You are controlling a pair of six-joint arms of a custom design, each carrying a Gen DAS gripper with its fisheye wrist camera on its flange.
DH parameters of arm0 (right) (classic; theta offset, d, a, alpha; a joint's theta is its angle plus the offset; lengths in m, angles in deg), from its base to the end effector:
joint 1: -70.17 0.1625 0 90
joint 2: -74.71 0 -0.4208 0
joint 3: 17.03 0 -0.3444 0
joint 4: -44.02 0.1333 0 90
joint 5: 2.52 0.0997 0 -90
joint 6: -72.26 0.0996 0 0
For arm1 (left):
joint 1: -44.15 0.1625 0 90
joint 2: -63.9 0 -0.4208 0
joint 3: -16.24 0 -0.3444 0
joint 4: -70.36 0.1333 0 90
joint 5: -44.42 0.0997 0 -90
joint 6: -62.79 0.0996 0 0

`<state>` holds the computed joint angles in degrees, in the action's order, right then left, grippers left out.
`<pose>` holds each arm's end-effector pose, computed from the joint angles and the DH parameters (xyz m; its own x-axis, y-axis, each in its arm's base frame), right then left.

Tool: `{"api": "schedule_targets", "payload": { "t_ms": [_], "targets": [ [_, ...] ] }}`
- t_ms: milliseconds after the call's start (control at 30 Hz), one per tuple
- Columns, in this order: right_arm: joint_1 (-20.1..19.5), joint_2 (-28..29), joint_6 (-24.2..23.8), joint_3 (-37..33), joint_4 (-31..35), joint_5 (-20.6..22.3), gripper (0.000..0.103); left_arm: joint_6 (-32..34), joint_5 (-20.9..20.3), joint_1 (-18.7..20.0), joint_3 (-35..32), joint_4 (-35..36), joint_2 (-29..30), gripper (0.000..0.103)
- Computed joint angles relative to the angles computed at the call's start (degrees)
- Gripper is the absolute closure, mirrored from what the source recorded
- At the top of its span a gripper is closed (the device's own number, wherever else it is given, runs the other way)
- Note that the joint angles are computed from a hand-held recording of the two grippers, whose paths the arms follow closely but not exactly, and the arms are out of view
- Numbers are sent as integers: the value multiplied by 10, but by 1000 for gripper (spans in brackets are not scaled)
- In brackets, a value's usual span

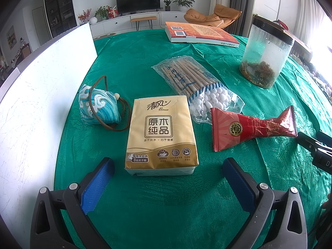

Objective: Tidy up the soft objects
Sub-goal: 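Grasp the red snack bag with the right tool while the left tool grasps the yellow tissue pack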

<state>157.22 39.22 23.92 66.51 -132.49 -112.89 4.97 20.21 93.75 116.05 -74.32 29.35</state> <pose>0.0620 -0.7131 0.1396 -0.6450 -0.4085 0.6458 -0.6643 0.7174 -0.2098 -0.2060 -0.5879 0.0299 -0.6477 -0.4241 -0.6329 0.1669 0.7316 -0.6610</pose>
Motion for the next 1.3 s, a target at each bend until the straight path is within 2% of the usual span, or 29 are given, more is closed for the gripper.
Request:
{"api": "schedule_targets", "payload": {
  "t_ms": [167, 333, 433, 467, 533, 600, 667, 733, 800, 867, 967, 1033, 1067, 1100, 1133, 1167, 1233, 1300],
  "targets": [
    [0, 0, 0, 0, 0, 0, 5, -30, 5, 0, -8, 26, 1, 0],
    [0, 0, 0, -3, 8, 2, 4, -12, 0, -1, -2, 12, -1, 0],
    [-3, -23, -34, 4, 53, 20, 7, 35, -30, -9, 25, -17, -14, 0],
    [-4, -35, -51, 20, 39, 36, 7, 34, -37, -13, 37, -17, -21, 0],
    [-5, -69, -114, 59, 21, 98, 6, 9, -44, -24, 58, -4, -32, 0],
    [6, -96, -177, 69, 100, 140, 6, 0, -45, -38, 86, -23, -37, 0],
    [34, -93, -245, 60, 170, 109, 6, -12, -52, -51, 108, -34, -42, 0],
    [59, -69, -322, 65, 155, 70, 7, -15, -62, -60, 131, -64, -50, 0],
    [77, -36, -364, 52, 150, 37, 7, -11, -77, -69, 161, -122, -58, 0],
    [88, -1, -377, 26, 156, 4, 8, -3, -91, -74, 187, -178, -65, 0],
    [97, 35, -351, -17, 186, -33, 9, 2, -109, -76, 205, -224, -72, 0],
    [96, 38, -330, -31, 208, -49, 18, 7, -112, -75, 204, -238, -73, 0],
    [93, 35, -323, -31, 217, -53, 42, 14, -112, -72, 199, -241, -72, 0],
    [89, 25, -302, -34, 247, -44, 78, 22, -111, -69, 190, -240, -71, 0],
    [88, 21, -286, -35, 252, -56, 77, 27, -107, -65, 179, -231, -70, 0],
    [85, 14, -279, -26, 239, -61, 85, 32, -99, -62, 166, -222, -69, 0],
    [75, -10, -252, -6, 233, -48, 86, 38, -78, -52, 135, -198, -67, 0],
    [56, -42, -197, 8, 250, -21, 86, 40, -75, -33, 87, -140, -62, 0]
  ]
}}
